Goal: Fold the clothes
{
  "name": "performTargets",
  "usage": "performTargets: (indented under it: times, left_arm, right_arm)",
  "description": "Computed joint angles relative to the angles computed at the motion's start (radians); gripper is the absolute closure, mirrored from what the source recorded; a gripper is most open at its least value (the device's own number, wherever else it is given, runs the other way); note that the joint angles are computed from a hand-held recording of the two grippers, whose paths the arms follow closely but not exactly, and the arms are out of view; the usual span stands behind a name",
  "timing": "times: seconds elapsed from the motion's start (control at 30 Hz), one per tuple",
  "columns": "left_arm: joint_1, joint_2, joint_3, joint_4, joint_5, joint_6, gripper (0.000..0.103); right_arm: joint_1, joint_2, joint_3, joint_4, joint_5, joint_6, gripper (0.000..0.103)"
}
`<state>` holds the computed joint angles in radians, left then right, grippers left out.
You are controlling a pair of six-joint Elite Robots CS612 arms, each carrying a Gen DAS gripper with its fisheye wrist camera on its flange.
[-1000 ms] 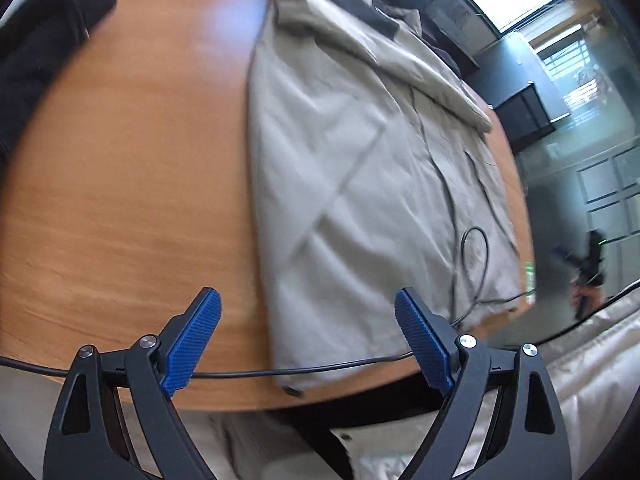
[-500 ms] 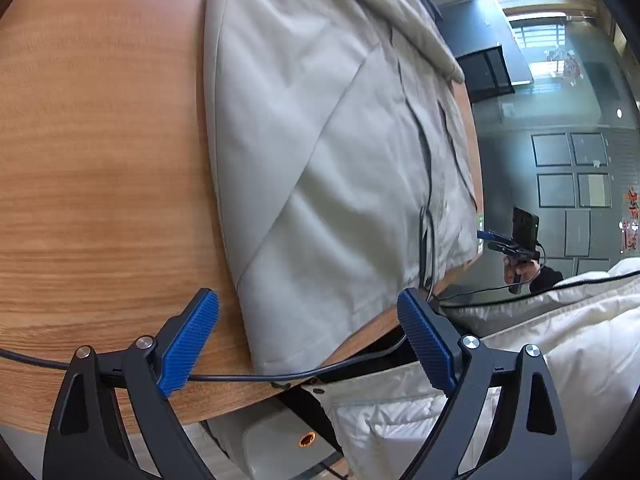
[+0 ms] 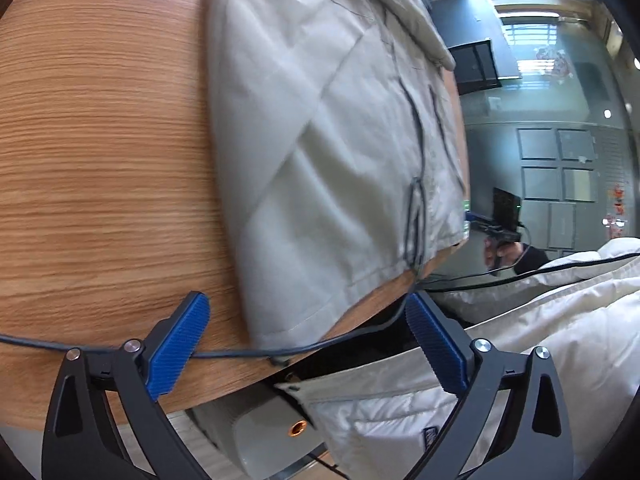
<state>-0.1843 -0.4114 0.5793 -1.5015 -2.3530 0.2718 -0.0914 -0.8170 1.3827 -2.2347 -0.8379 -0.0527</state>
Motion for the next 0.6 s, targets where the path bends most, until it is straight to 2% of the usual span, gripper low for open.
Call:
performTargets:
  times: [0.1, 0.23, 0.3, 0.33, 0.37, 0.4, 0.43, 0.47, 0.5, 0.6]
  left_arm:
    - [-0.006, 0.015, -0.023, 0.044, -0.048, 0.029, 0.001]
    - [-0.014, 0.043, -0.083, 0.125, -0.058, 0.059, 0.000]
    - [-0.012, 0.064, -0.125, 0.169, -0.071, 0.048, 0.001]
    - [-0.010, 0.073, -0.141, 0.182, -0.081, 0.037, 0.002]
    - [-0.008, 0.075, -0.141, 0.181, -0.081, 0.031, 0.012]
    - [-0.008, 0.082, -0.154, 0.187, -0.074, 0.018, 0.030]
    - [-0.007, 0.089, -0.168, 0.192, -0.066, 0.005, 0.041]
    - [-0.008, 0.094, -0.177, 0.197, -0.055, -0.009, 0.063]
    - [-0.008, 0.099, -0.186, 0.201, -0.044, -0.024, 0.079]
    - [-0.008, 0.110, -0.204, 0.214, -0.029, -0.069, 0.087]
  right_arm:
    - [0.006, 0.018, -0.018, -0.009, 0.040, -0.003, 0.028]
    - [0.009, 0.033, -0.034, -0.017, 0.065, -0.004, 0.028]
    - [0.012, 0.039, -0.047, 0.004, 0.060, -0.014, 0.037]
    - [0.013, 0.042, -0.061, 0.037, 0.041, -0.014, 0.056]
    - [0.015, 0.046, -0.075, 0.070, 0.022, -0.013, 0.078]
    - [0.016, 0.050, -0.088, 0.100, 0.011, -0.008, 0.083]
    - [0.016, 0.052, -0.096, 0.115, 0.013, -0.005, 0.091]
    - [0.018, 0.050, -0.099, 0.112, 0.015, -0.012, 0.095]
    - [0.020, 0.048, -0.104, 0.111, 0.016, -0.020, 0.097]
    - [0.026, 0.033, -0.115, 0.109, 0.024, -0.048, 0.099]
